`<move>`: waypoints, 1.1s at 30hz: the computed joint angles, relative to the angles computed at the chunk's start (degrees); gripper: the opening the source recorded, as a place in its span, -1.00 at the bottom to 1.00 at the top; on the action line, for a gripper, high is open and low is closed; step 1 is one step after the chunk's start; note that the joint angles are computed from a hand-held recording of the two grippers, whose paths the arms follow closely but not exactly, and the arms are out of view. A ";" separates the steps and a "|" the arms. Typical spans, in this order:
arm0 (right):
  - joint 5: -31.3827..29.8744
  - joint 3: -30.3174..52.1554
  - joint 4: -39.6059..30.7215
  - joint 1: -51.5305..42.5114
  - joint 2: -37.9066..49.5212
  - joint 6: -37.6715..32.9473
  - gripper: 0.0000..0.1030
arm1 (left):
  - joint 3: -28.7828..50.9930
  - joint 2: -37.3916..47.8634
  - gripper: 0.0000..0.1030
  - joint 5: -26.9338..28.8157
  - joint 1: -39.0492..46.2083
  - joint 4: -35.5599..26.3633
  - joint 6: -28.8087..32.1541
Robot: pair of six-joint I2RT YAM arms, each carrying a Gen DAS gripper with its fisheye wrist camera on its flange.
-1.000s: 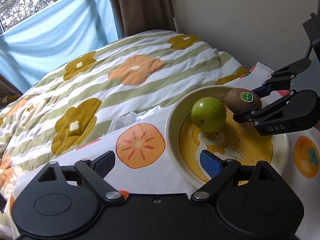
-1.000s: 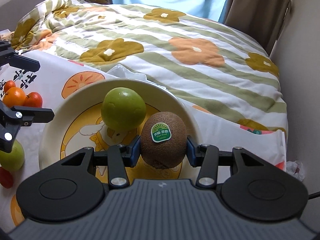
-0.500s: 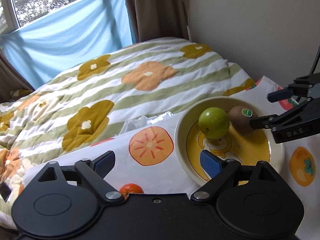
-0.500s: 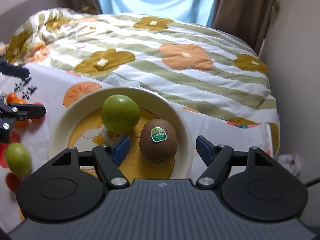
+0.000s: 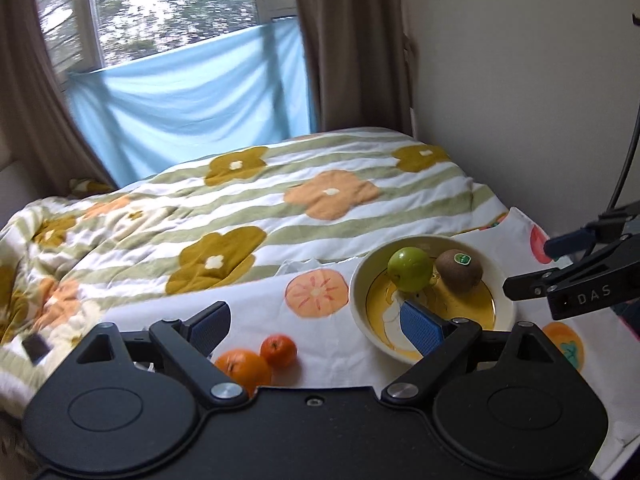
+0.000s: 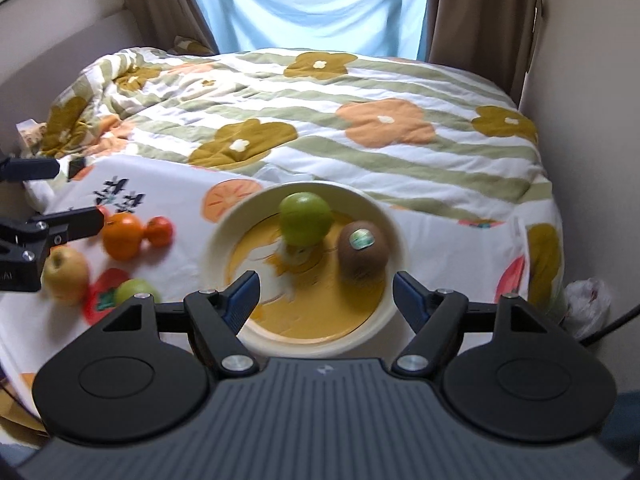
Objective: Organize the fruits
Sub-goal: 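Move both tools back toward the remaining fruit on the cloth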
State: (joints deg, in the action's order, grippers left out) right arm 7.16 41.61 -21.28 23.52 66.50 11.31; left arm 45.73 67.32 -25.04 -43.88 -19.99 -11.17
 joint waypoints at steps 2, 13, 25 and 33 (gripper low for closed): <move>0.87 -0.41 -1.41 2.58 -1.70 2.10 0.72 | -1.45 -3.49 0.84 -3.08 -2.30 -2.71 -3.07; 10.38 -0.55 -4.56 18.36 -2.68 16.73 1.00 | -7.19 -17.42 1.00 -12.04 -4.76 -15.38 -10.18; 15.78 5.73 0.86 28.61 13.81 26.65 1.00 | -18.08 -24.08 1.00 7.27 18.62 -6.37 13.12; 16.92 11.64 1.33 30.80 24.31 31.24 1.00 | -21.74 -16.29 0.99 17.84 28.45 2.79 28.68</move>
